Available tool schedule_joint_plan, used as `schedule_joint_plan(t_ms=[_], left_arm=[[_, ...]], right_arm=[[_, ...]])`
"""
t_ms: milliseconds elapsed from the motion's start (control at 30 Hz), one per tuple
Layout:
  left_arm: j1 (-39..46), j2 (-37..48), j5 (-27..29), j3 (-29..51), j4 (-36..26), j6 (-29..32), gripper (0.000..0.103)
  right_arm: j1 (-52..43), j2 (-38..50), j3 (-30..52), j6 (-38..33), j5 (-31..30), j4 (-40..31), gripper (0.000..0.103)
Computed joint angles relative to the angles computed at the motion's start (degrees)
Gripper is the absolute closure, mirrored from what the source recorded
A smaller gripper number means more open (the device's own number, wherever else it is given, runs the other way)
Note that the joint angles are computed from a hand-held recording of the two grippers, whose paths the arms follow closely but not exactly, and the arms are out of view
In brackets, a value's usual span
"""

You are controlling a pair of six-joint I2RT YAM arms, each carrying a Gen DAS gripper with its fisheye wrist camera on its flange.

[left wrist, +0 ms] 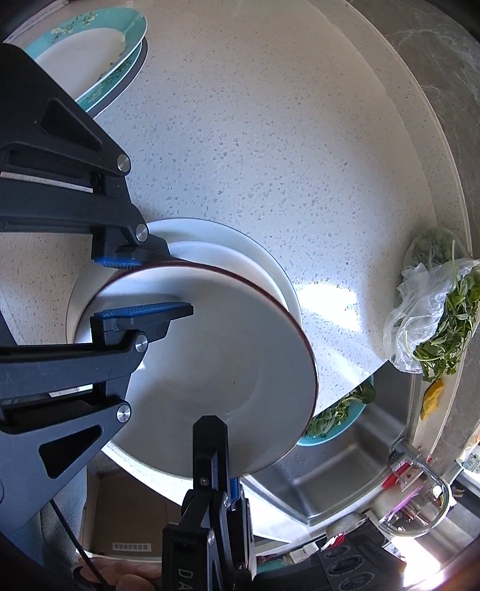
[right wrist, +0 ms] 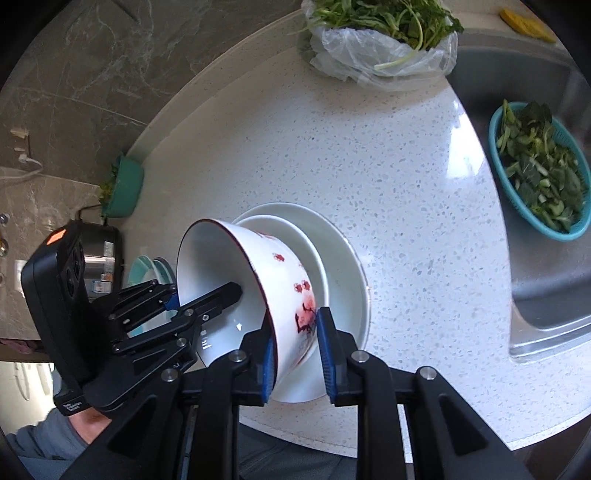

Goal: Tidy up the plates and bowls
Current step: 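Lower the rice bowl into the smaller white bowl with both grippers, then open both grippers and pull them back from the bowl stack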

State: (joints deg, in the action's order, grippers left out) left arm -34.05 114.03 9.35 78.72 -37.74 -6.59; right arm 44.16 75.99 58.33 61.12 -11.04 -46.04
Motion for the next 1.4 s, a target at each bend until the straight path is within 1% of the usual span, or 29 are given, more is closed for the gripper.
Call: schedule_joint_plan(t_ms=[33,133,233,267,300,500,567,667,733,767,800,833,900,1000,1100,1133,1167,1200,1233,1267,1300,1400], left_arm=[[-0.19,-0.05,-0.9,0.19,-0.03,-0.07,0.09],[0.14,0.31,-0.59,0.55,-0.08,-0.19,0.09],[0.33,0.28,-0.75,0.48,0.16,-0.59,0.09],[0.48,0.07,-0.5,0.22,0.48,-0.78,0.09],[0.41,-0.17,-0.52,-0.15,0.95,-1.1,0.087],[1.23,-2.28,1.06,-3.3,3.8,-3.77,0.087],[1.39,-3.65,1.69,-5.05,5.32,-4.76,0.083],[0.93,-5.97,1.53,-7.55,7.36,-6.45,0.073],[1.02,-7.73,2.6,-9.51,9.2,-7.57,0.056],[0.92,-9.25,2.9,-11.12,10.86,-8.41,0.052],[0.41,-11.36,1.45,-13.01,12.75,-9.14,0.041],[0.17,-12.54,0.26,-13.85,13.44,-9.29,0.037],[-0.02,-15.47,-0.89,-16.18,15.24,-10.31,0.036],[0.42,-17.97,-1.54,-18.15,14.97,-11.76,0.036],[1.23,-21.56,-0.03,-22.2,16.6,-11.99,0.036],[1.89,-23.05,1.32,-24.07,18.0,-12.14,0.034],[2.65,-24.86,2.92,-26.47,19.75,-12.61,0.031],[3.5,-27.15,4.17,-29.42,22.11,-13.35,0.026],[4.21,-29.31,4.99,-32.07,24.2,-13.65,0.02],[4.6,-30.94,5.23,-33.93,25.22,-13.41,0.014],[4.73,-32.63,4.94,-35.56,25.22,-12.94,0.001],[4.85,-35.33,5.95,-38.85,25.16,-13.46,0.0]], right_arm=[[0.26,0.35,0.74,-0.24,0.65,-0.88,0.079],[2.25,3.19,4.63,-3.6,3.96,-4.73,0.083],[1.61,2.26,3.14,-3.98,3.93,-3.92,0.092],[1.26,1.68,2.41,-4.06,3.49,-3.41,0.092],[1.26,1.64,2.3,-4.37,3.51,-3.5,0.093],[1.54,2.01,2.75,-5.12,3.88,-4.3,0.094],[1.38,1.84,2.61,-5.49,3.48,-4.45,0.094],[1.05,2.07,2.43,-6.5,2.9,-4.36,0.094],[1.02,2.0,1.96,-7.02,2.36,-3.93,0.094],[0.82,1.84,1.73,-7.41,2.02,-3.69,0.094],[0.71,1.82,1.64,-7.95,1.84,-3.55,0.092],[0.53,1.46,1.31,-8.44,1.48,-2.93,0.09],[0.46,1.85,2.13,-9.64,1.69,-3.6,0.09],[0.41,1.95,2.47,-10.62,1.4,-3.92,0.09],[0.77,0.31,2.49,-9.45,1.87,-3.81,0.088],[0.7,-0.93,2.32,-9.05,2.32,-3.7,0.087],[0.51,-2.4,2.16,-8.57,2.86,-3.62,0.079],[-0.08,-4.37,1.52,-8.38,2.92,-3.29,0.068],[-0.17,-6.12,1.22,-8.01,3.6,-3.27,0.038],[0.17,-7.63,1.25,-7.72,5.06,-3.97,0.014],[0.4,-8.76,1.39,-7.97,6.58,-5.16,0.009],[1.6,-9.75,2.59,-9.2,9.29,-9.3,0.008]])
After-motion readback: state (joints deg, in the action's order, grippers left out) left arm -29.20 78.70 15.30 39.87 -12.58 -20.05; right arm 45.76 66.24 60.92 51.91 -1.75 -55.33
